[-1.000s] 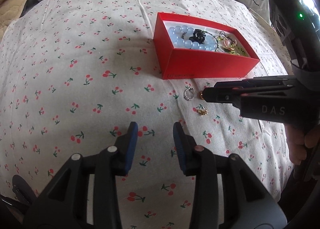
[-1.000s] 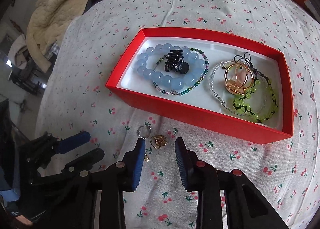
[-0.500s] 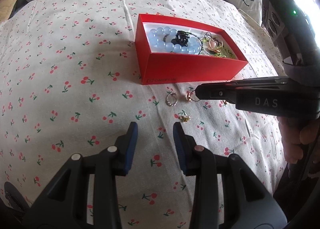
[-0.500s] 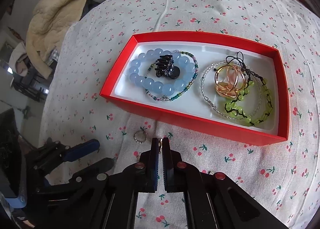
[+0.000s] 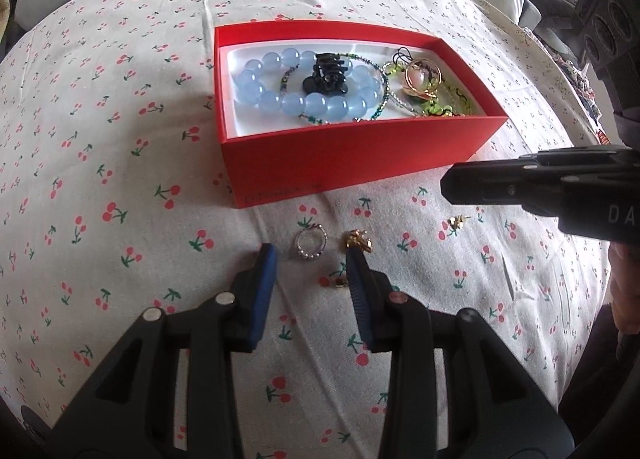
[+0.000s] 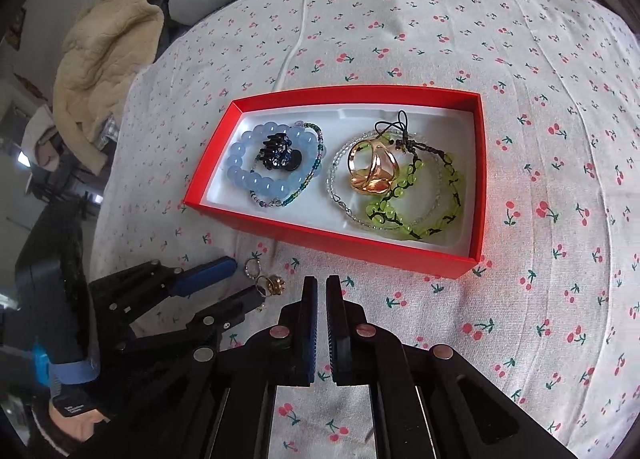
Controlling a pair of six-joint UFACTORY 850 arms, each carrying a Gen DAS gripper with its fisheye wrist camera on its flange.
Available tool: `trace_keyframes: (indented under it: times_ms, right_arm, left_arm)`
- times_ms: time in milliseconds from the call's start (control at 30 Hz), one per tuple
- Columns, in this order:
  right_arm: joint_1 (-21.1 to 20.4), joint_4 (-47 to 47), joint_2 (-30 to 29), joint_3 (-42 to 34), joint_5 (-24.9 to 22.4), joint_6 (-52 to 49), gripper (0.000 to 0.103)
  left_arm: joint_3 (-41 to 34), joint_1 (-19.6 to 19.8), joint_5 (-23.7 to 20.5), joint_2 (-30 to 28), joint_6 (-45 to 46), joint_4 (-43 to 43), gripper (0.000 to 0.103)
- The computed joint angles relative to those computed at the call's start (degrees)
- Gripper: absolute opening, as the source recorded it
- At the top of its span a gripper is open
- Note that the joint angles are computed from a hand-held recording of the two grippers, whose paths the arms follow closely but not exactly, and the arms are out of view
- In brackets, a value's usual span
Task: Organize jewelry
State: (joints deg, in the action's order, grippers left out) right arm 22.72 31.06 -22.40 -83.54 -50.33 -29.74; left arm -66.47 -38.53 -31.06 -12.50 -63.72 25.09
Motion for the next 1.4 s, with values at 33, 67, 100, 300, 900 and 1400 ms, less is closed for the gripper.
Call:
trace_keyframes:
  times_ms: [33, 67, 100, 300, 900, 1400]
  right_arm:
    - [-0.17, 0.22, -0.06, -0.12, -0.36, -0.26, 0.006]
    - [-0.28, 0.35, -0.03, -0.11, -0.56, -0.49, 0.008]
    - [-0.32, 0.41, 0.00, -0.10, -0.69, -0.70, 0.009]
    - [-0.31, -0.09, 0.08, 0.13, -0.81, -0.90, 0.018]
    - [2.39, -3.09, -0.61, 0.24, 0.93, 1.01, 0.062]
    - [6.60, -7.85, -2.91, -0.95, 2.36, 5.50, 0.031]
  left_arm:
    - [-0.16, -0.05, -0.23, -0.21, 0.28, 0.34, 0.038]
    - [-0.32, -0.14, -0.50, -0.40, 0.47, 0.77, 0.037]
    - [-0.55, -0.22, -0.85, -0.62, 0.49, 1.23, 0.036]
    - [-1.48, -0.46, -3.04, -1.56, -0.47, 3.86, 0.016]
    - [2.77, -0.63, -4.36, 2.81, -7.26, 6.47, 0.003]
    - [5.55, -0.29, -4.46, 5.72, -8.86, 4.10, 0.003]
